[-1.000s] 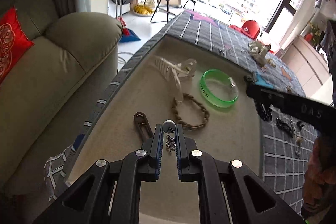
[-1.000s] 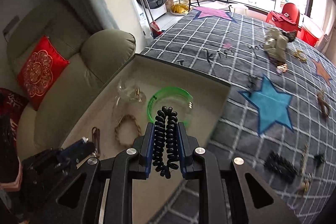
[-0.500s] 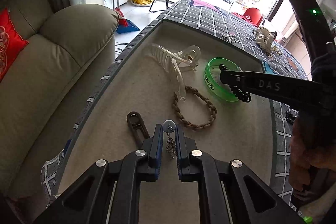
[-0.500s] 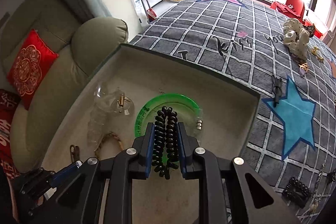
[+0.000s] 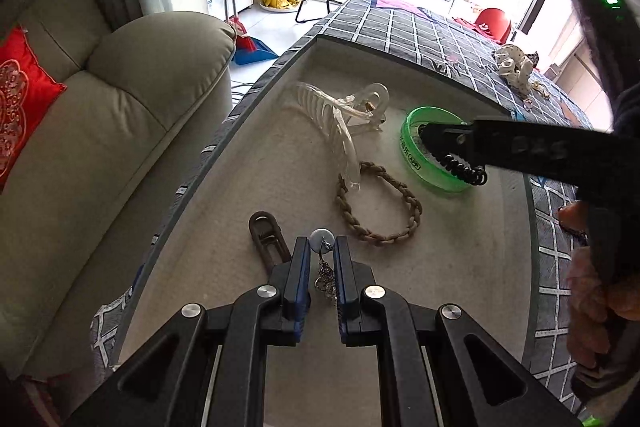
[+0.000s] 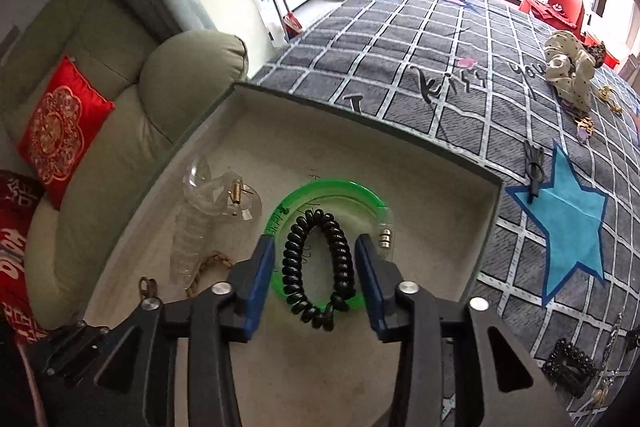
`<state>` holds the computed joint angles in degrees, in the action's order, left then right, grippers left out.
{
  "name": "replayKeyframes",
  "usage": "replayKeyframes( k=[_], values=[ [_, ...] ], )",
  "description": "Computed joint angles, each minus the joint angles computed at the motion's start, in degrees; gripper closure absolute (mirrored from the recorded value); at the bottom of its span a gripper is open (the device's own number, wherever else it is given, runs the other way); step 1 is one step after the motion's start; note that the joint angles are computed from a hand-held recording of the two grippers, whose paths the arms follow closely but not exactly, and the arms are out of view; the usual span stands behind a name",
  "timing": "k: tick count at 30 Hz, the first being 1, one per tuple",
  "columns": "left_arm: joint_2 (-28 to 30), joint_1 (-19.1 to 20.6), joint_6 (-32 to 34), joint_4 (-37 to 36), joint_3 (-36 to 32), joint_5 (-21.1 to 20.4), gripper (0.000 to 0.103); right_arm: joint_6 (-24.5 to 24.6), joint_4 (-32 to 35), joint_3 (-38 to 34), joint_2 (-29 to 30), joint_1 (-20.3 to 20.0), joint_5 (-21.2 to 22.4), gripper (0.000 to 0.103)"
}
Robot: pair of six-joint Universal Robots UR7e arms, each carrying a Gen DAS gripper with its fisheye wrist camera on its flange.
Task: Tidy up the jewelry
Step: 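Open the right gripper over the green bangle while the left gripper releases the pin into the tray, then move both open grippers back over the jewelry on the bed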
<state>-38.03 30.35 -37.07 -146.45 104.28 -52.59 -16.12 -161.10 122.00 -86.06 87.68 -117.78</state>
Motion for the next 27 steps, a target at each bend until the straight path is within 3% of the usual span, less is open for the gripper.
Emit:
replayKeyframes(
  k=[8, 10, 11, 12, 21, 22, 23, 27],
  values=[
    [0.1, 0.0, 0.1, 1.7, -0.4, -0.2, 0.088, 1.5, -0.9, 3.4, -6.3, -0.4, 1.1, 0.048],
    [0.3, -0.3, 0.4, 1.8, -0.4, 0.2, 0.051, 1.8, -0.5, 4.4, -8.3, -0.8, 1.6, 0.048],
    [0.3, -0.6, 0.0, 1.7, -0.3, 0.8, 0.025, 2.0, -0.3, 5.1, -9.6, -1.1, 1.9, 0.048],
    [0.3, -0.9, -0.1, 0.8, 0.1, 1.6, 0.021, 2.1, -0.3, 5.6, -10.4, -1.2, 2.1, 0.048],
    [-0.5, -1.8, -0.3, -0.3, 0.8, 2.7, 0.021, 2.3, 1.8, 10.6, -19.4, -3.2, 3.7, 0.048],
    [-0.8, -2.1, -0.3, -0.7, 1.2, 2.9, 0.017, 2.3, 2.1, 11.1, -20.5, -3.5, 3.9, 0.048],
    [-0.9, -2.3, -0.3, -0.9, 1.4, 3.1, 0.000, 2.2, 2.3, 11.6, -21.3, -3.7, 3.8, 0.047],
    [-1.7, -3.7, -0.2, -1.7, 2.3, 4.4, 0.000, 2.1, 3.9, 13.1, -24.7, -5.0, 4.4, 0.038]
  ],
)
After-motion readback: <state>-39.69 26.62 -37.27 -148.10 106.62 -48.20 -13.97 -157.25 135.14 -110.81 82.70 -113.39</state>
